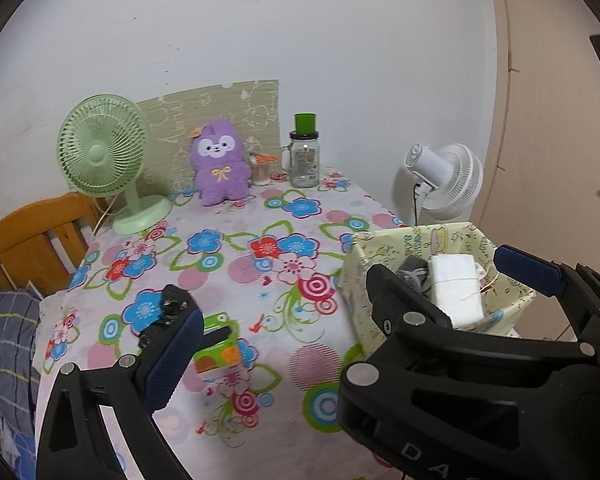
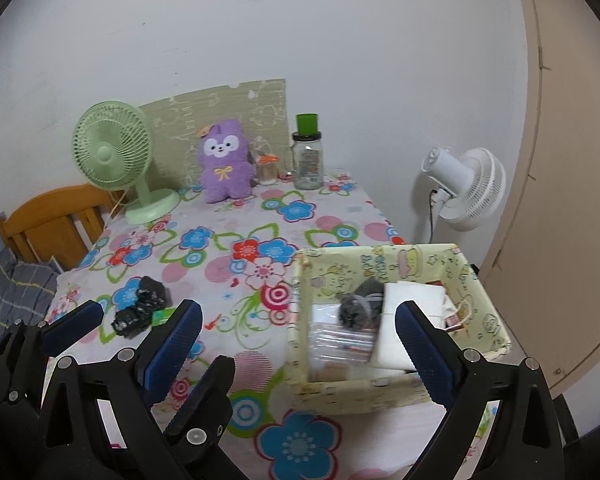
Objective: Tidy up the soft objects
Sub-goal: 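Withdraw both tools from the box toward the black bag and green tissue box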
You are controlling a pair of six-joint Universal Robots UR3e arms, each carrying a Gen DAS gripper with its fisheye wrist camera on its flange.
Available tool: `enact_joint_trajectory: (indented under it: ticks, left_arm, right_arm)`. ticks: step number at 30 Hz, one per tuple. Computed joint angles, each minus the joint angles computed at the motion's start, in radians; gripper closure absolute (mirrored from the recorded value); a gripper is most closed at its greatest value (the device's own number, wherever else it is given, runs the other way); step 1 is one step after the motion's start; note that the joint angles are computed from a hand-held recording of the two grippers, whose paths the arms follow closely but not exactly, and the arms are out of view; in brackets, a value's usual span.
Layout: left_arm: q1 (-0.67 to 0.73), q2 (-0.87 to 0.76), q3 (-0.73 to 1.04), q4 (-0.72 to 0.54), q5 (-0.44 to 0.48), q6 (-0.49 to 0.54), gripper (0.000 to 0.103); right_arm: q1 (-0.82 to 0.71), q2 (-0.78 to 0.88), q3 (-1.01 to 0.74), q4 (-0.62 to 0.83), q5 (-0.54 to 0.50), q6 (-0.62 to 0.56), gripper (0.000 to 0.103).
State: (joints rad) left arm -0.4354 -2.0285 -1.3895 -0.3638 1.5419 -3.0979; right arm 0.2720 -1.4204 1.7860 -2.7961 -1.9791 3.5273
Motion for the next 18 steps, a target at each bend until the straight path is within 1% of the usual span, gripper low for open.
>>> enact_joint_trajectory:
  ticks: [11,18]
  left_arm:
    - [0.079,0.052,-0.129,0.066,-0.013,0.021,0.002]
    - [0.132,0.068,-0.197,0.106,-0.034,0.058,0.002]
  right_arm:
    - [0.078,0.126,-0.104,-0.015,-0.011,0.026,0.004]
    - [0.118,0.209,-0.165,-0.032,-0.024,0.039,0.004]
